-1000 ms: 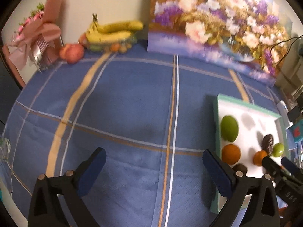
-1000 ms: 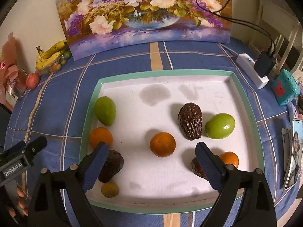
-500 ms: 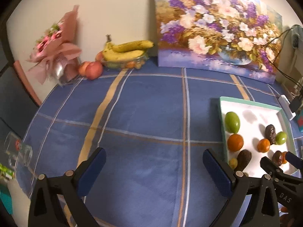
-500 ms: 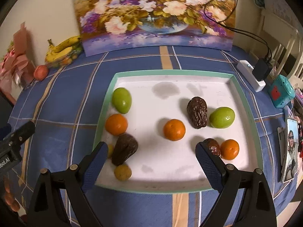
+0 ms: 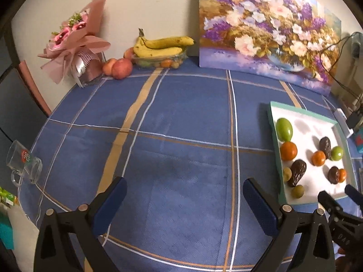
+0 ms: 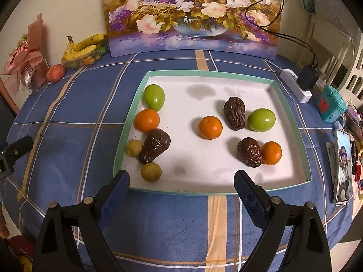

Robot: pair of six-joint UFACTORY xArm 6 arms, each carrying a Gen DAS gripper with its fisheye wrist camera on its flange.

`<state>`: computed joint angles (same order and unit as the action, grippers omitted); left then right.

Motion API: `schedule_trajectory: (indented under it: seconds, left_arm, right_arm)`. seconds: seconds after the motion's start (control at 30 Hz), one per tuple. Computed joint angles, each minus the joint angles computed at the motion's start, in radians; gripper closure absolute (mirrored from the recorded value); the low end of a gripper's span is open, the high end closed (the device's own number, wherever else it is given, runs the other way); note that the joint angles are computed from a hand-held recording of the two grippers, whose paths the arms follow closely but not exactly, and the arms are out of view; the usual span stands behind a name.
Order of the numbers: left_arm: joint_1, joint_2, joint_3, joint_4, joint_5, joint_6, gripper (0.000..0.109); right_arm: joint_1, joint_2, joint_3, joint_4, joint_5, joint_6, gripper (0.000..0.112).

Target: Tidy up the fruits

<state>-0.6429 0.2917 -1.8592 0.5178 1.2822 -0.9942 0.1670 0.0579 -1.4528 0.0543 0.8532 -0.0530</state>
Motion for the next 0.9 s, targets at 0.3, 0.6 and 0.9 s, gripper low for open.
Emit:
schedule_trajectory:
  seconds: [0.3, 0.6, 0.9]
  left_arm:
    - [-0.011, 0.041, -0.058, -0.004, 0.047, 0.047, 0.006]
    - [-0.012, 0.054, -0.076, -0.012, 0.062, 0.066, 0.006]
    - [-0.01, 0.065, -0.092, -0.023, 0.077, 0.076, 0.006]
  right_arm:
    - [-0.001, 0.002, -0.005, -0.006, -0.008, 0.008, 0.019]
    - [-0.005, 0.002, -0.007, 0.005, -0.013, 0.005, 0.019]
    - [-0.003, 0.002, -0.007, 0.001, -0.009, 0.004, 0.019]
